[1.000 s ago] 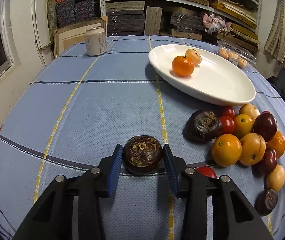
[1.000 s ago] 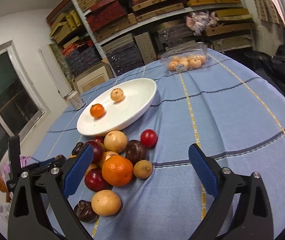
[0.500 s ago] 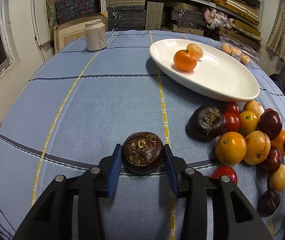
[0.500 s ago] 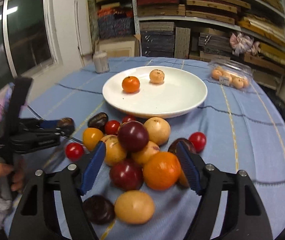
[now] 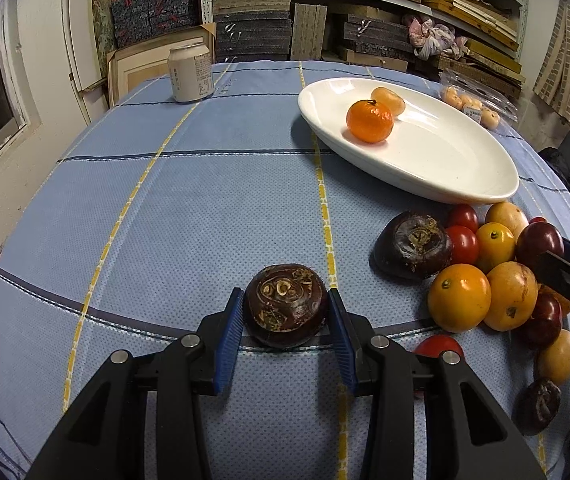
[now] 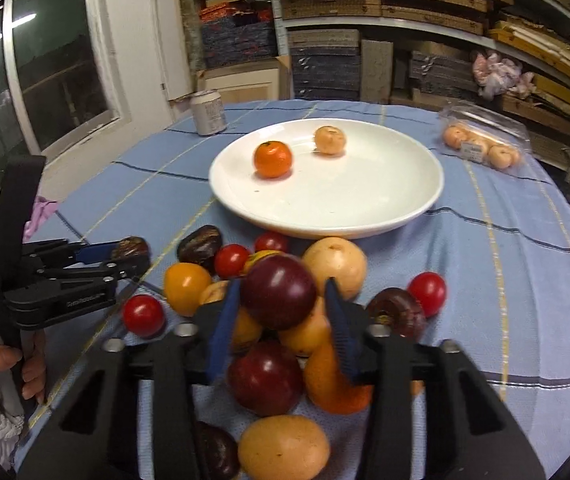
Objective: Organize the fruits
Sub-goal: 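Grasp the dark red plum with the right gripper while the left holds the brown fruit, then lower the brown fruit and plum onto the white plate and open both grippers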
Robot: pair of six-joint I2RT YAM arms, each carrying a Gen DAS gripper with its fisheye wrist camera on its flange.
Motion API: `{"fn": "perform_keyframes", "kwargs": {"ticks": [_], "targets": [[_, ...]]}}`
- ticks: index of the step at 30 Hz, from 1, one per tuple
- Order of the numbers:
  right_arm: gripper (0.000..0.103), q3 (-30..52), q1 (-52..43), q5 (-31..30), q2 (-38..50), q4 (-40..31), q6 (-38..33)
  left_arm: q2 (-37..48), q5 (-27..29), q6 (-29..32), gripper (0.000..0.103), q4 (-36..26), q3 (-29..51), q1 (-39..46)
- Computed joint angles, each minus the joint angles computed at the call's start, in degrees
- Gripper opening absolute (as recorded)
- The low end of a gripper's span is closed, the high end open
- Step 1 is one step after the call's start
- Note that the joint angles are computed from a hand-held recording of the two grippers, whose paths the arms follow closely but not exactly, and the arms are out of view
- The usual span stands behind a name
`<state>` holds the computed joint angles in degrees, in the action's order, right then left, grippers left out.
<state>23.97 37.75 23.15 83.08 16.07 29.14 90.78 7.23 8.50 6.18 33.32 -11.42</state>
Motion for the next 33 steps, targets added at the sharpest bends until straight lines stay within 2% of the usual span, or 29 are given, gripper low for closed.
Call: {"fn": "perform_keyframes", "kwargs": {"ticks": [6, 14, 17, 21, 24, 27, 33], "targets": [[0.038, -2.2, -0.1, -1.0, -2.1, 1.4, 0.5, -1.1, 3.5, 0.1, 0.042, -0.1, -0.9, 1.1], [0.038, -8.0, -1.0, 0.4, -12.7, 1.2, 3.7, -9.3, 2.2, -1.2, 0.042, 5.1, -6.2, 0.1], [0.037, -8.5, -2.9, 0.1, -17.8, -1.5, 4.0, -12.4, 3.2, -3.2, 0.042, 0.7, -3.3, -1.0], [0.037, -3.3, -9.5, -4.2, -21.9, -8.0, 0.8, -13.2, -1.3, -4.4, 0.042, -2.6, 2.8, -7.0], [0.038, 3.2, -14.5, -7.6, -18.1, -9.7, -2.3, -8.8, -3.9, -5.9, 0.042, -2.9, 8.6, -11.4], [0.038, 8.6, -17.3, -9.9, -10.5, -8.6, -4.5, -0.2, -6.1, -7.6, 0.042, -2.6, 15.0, -13.9], [0.038, 14.7, -21.6, -12.6, 4.5, -6.6, -6.4, 12.2, -6.3, -7.3, 0.042, -4.1, 22.9, -14.6]]}}
